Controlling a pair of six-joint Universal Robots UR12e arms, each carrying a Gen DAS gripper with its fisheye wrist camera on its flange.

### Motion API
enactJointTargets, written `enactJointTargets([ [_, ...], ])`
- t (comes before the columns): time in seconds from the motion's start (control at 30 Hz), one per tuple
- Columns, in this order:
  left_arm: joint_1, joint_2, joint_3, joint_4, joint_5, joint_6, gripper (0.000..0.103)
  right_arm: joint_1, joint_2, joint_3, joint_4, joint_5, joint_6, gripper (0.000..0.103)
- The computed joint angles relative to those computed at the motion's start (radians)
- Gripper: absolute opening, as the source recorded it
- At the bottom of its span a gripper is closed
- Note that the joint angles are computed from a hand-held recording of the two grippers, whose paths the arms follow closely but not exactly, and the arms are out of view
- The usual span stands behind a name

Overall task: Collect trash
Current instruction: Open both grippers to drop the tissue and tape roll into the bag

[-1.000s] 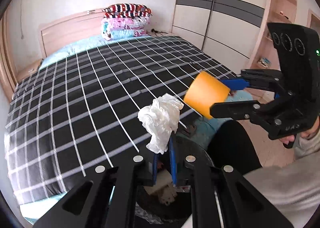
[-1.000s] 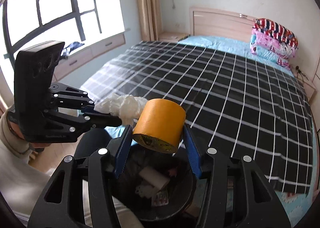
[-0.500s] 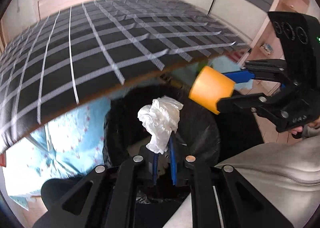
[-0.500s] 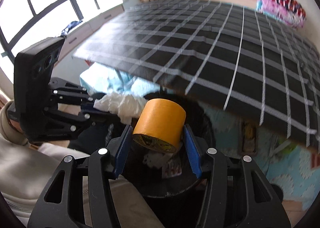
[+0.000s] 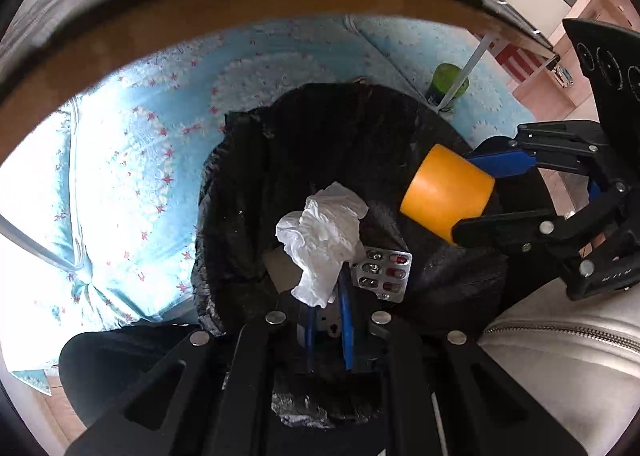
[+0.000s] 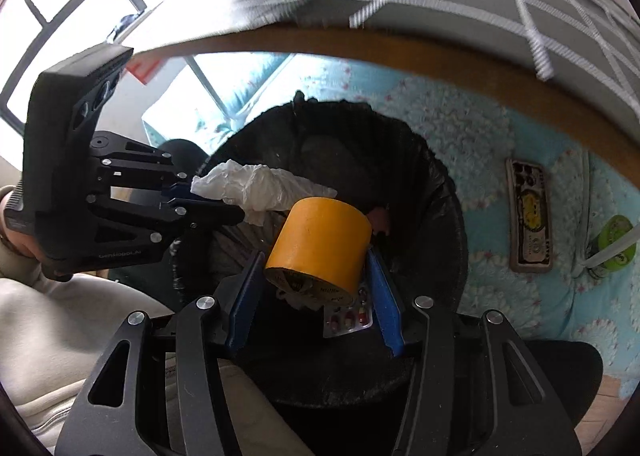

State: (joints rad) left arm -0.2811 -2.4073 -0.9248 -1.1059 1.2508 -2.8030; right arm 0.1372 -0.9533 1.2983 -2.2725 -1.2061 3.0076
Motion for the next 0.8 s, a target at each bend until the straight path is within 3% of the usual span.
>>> enactJointTargets([
  [0.5,-0.007,-0.033,0.046,-0.027,0.01,-0.02,0.013,0.01,0.051,-0.045,0.016,-0.033,0.047,0.052],
  [0.57,-0.008,-0.031,0.042,-0.019,0.005,-0.022,0.023,0.01,0.05,-0.042,0.008,-0.035,0.056,0.055],
  [0.63,-0.005,-0.025,0.031,-0.001,-0.017,-0.037,0.046,0.009,0.048,-0.038,0.0,-0.035,0.062,0.056],
  [0.8,-0.005,-0.006,0.007,0.031,-0.027,-0.031,0.05,0.008,0.03,-0.018,-0.02,-0.037,0.065,0.056],
])
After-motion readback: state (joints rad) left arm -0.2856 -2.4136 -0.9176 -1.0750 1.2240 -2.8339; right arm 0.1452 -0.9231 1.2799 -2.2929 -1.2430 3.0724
